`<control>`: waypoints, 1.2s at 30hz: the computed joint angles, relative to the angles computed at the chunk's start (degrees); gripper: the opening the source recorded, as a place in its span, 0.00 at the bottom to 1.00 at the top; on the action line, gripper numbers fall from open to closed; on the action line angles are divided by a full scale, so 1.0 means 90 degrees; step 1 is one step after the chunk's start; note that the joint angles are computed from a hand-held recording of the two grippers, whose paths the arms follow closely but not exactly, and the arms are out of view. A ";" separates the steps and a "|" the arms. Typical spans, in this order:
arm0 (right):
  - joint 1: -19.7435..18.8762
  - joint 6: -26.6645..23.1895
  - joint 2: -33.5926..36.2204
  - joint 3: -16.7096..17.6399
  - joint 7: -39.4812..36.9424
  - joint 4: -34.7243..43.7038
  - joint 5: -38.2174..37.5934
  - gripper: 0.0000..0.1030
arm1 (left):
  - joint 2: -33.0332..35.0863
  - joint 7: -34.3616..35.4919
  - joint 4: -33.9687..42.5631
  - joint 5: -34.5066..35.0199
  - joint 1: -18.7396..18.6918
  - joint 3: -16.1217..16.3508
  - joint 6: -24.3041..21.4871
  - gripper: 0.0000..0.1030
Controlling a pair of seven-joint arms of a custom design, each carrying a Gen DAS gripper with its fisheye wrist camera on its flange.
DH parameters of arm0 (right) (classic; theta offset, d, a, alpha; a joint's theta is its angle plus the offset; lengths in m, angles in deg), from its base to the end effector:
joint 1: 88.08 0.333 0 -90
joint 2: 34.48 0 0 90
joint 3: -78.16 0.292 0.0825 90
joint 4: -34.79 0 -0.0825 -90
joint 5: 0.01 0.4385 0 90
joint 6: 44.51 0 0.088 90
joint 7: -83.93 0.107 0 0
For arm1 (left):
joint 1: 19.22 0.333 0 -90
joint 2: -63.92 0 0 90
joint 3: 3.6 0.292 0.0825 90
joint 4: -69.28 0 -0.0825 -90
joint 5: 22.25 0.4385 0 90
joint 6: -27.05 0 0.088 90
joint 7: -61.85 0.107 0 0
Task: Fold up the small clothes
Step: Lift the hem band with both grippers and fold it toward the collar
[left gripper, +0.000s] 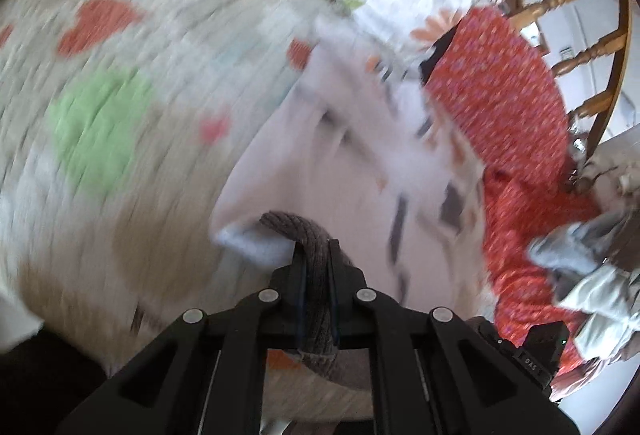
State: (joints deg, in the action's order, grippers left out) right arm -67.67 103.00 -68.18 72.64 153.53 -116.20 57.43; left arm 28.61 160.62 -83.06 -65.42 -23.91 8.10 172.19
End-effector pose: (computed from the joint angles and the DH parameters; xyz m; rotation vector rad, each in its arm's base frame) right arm 0.4486 0.1066 0.4370 -1.4930 1.6834 0.2370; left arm 0.4510 0.0580 0.4315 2.4240 -1.4464 1.1827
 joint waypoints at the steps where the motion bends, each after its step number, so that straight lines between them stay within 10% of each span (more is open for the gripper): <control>1: 0.0006 0.0058 0.0265 -0.0002 0.0005 0.0292 -0.0017 0.10 | 0.0248 0.0116 0.0273 -0.0086 -0.0099 0.0059 0.0072 0.07; 16: -0.0878 0.0484 0.4299 0.0687 0.2010 0.4284 -0.1820 0.10 | 0.4758 0.0419 0.4740 -0.1229 0.0346 -0.0349 -0.0728 0.07; 36: -0.1396 -0.0092 0.7110 0.0887 0.3629 0.7801 -0.3082 0.12 | 0.7230 -0.1191 0.7834 0.0004 0.1404 -0.1635 -0.0429 0.17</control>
